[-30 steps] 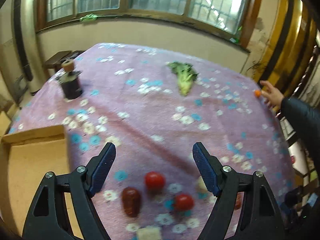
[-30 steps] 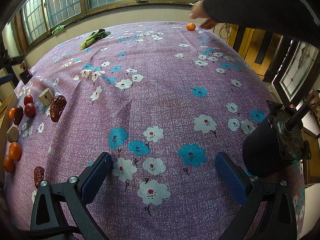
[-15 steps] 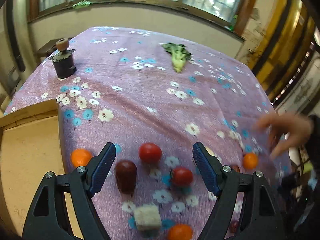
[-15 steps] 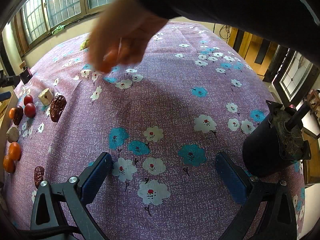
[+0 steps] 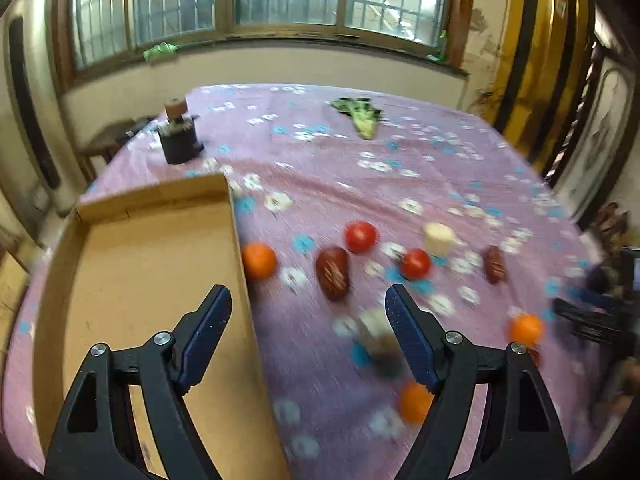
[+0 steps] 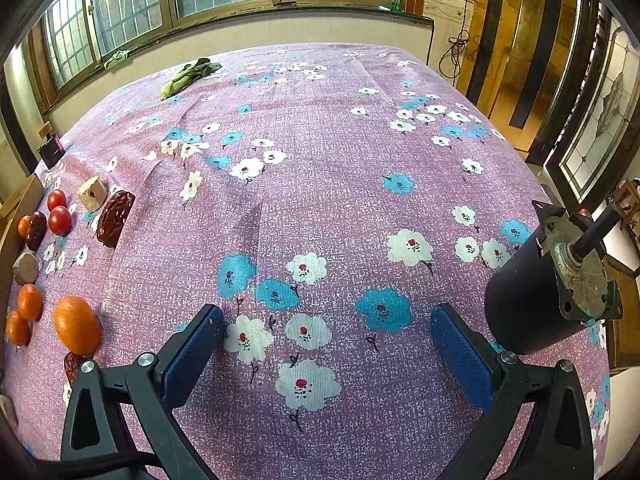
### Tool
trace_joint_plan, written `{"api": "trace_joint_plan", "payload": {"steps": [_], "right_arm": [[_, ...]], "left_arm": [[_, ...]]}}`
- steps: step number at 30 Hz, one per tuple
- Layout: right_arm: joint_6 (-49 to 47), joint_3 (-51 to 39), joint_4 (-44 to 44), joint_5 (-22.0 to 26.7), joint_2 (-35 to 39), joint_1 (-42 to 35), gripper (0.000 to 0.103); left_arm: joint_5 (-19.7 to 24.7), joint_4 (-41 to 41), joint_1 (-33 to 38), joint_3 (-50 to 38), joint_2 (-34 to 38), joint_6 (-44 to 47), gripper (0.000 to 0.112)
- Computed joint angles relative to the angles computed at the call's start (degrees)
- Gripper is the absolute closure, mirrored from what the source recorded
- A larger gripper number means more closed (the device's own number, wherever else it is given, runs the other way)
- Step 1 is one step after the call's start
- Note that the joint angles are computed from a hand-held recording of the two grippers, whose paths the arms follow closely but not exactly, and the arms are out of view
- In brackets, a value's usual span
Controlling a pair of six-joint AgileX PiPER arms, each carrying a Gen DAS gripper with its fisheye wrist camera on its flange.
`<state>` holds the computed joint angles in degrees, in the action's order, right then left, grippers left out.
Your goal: Organize fruits
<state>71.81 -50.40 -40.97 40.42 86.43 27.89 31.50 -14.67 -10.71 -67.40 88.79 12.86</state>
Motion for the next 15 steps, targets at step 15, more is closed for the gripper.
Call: {"api": "trace_joint_plan", "payload": {"steps": [15], "right_arm": [[12.13, 1.72, 2.83, -9.86, -10.40, 5.36, 0.003]], "left_arm": [[1.35, 5.60, -7.35, 15.44, -19.27, -13.55, 0.033]]}}
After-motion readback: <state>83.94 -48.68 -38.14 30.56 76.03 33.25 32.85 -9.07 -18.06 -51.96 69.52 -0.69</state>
